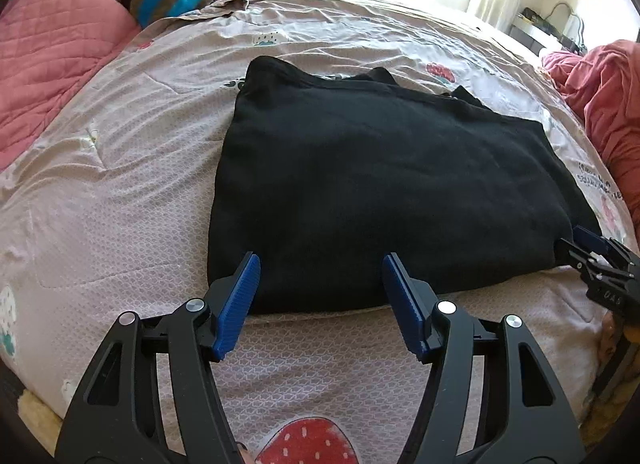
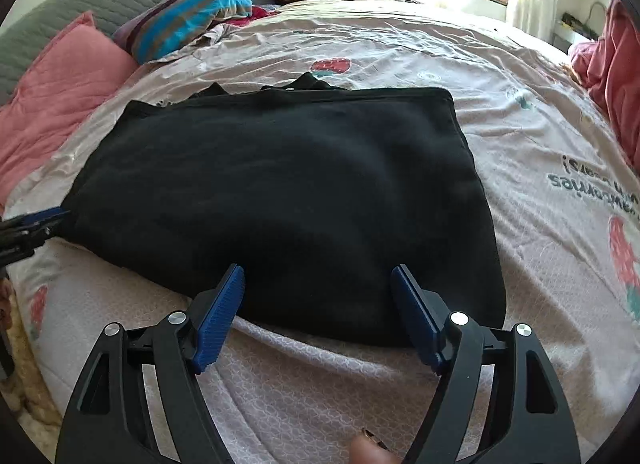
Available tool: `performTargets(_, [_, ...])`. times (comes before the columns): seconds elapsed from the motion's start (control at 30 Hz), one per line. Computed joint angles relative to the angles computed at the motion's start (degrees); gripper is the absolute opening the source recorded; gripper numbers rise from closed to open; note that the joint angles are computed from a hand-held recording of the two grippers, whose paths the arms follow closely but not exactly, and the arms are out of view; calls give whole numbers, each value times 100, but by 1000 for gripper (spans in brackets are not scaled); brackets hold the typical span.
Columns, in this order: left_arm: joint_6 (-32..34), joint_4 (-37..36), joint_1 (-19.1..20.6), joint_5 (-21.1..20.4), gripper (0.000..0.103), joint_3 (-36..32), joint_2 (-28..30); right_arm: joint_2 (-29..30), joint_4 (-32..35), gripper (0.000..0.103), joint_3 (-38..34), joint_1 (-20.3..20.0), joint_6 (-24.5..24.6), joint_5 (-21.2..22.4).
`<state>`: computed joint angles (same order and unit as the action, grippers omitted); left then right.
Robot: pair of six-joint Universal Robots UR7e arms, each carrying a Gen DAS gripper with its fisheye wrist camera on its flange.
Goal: Fold small clothes
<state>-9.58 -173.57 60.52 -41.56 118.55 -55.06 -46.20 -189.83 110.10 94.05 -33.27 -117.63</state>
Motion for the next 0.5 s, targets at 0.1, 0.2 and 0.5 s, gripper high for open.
performTargets(0.1, [-45, -7, -23, 7, 56, 22, -28, -48, -107, 76, 62, 36, -15, 80])
performTargets(0.2, [-81, -24, -84, 5, 60, 80, -73, -105, -263, 88, 134, 62, 3, 172])
performTargets(0.5, [-234, -130, -210, 124, 78, 270, -258, -242, -340, 97, 278, 143, -38, 403])
